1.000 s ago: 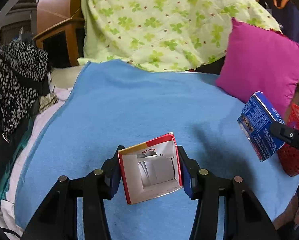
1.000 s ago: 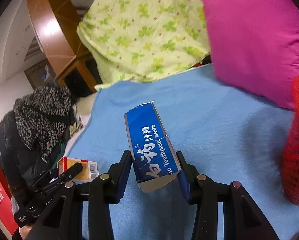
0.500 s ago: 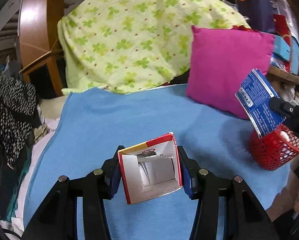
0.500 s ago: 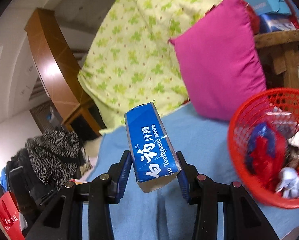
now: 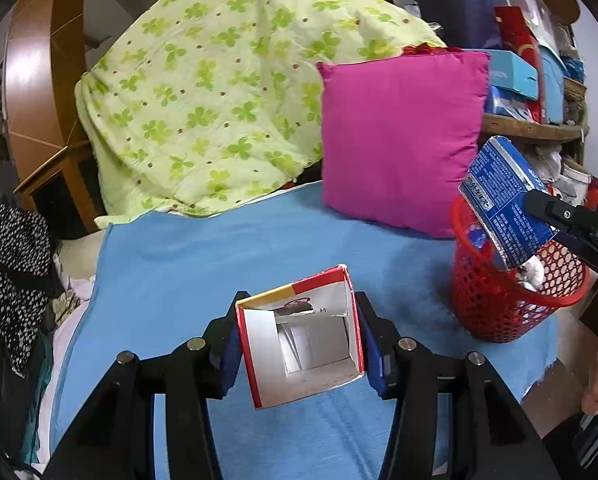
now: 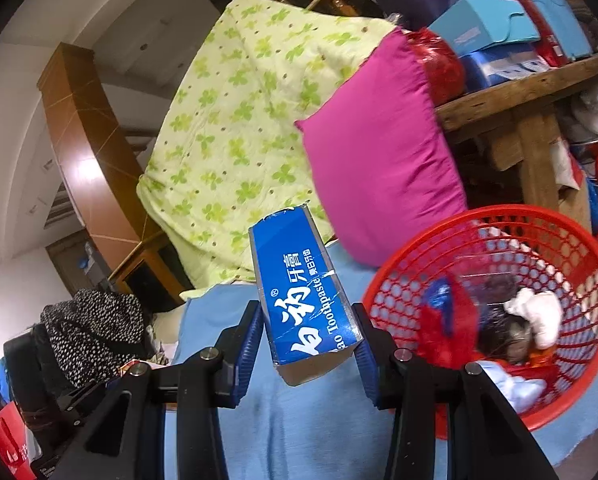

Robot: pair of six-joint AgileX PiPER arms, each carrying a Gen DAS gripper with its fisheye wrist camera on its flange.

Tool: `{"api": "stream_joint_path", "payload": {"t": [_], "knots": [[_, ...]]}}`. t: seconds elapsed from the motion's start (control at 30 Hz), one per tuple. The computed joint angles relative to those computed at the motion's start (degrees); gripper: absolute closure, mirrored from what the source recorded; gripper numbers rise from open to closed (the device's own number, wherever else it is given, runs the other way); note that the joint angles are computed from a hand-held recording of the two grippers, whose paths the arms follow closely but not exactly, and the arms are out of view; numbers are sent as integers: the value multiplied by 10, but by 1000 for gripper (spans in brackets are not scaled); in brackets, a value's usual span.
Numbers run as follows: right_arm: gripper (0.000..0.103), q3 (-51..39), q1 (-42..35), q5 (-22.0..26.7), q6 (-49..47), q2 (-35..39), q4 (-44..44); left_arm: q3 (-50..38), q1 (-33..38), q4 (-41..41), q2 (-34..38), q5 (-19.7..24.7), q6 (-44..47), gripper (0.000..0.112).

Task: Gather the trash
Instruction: 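Carry both boxes over the red wastebasket with both tools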

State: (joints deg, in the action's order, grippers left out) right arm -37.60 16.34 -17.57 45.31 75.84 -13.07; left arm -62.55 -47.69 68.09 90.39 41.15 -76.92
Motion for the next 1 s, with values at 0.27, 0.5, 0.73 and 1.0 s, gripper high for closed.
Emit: {"api": "stream_joint_path", "payload": {"t": [0.27,0.5,0.73,1.0], "knots": [[56,26,-44,5,24,-24,-30,-53,-18,-12,43,-4,26,60],[56,47,-69,3,16,-44,-22,-96,-27,-30,73,-5,52,60],[56,62,-99,-3,18,-60,-21,-137,-32,-45,96,-8,81,60],[56,75,-133,-11,59,-73,-55,-199,-44,-55,123,-4,117,60]]}}
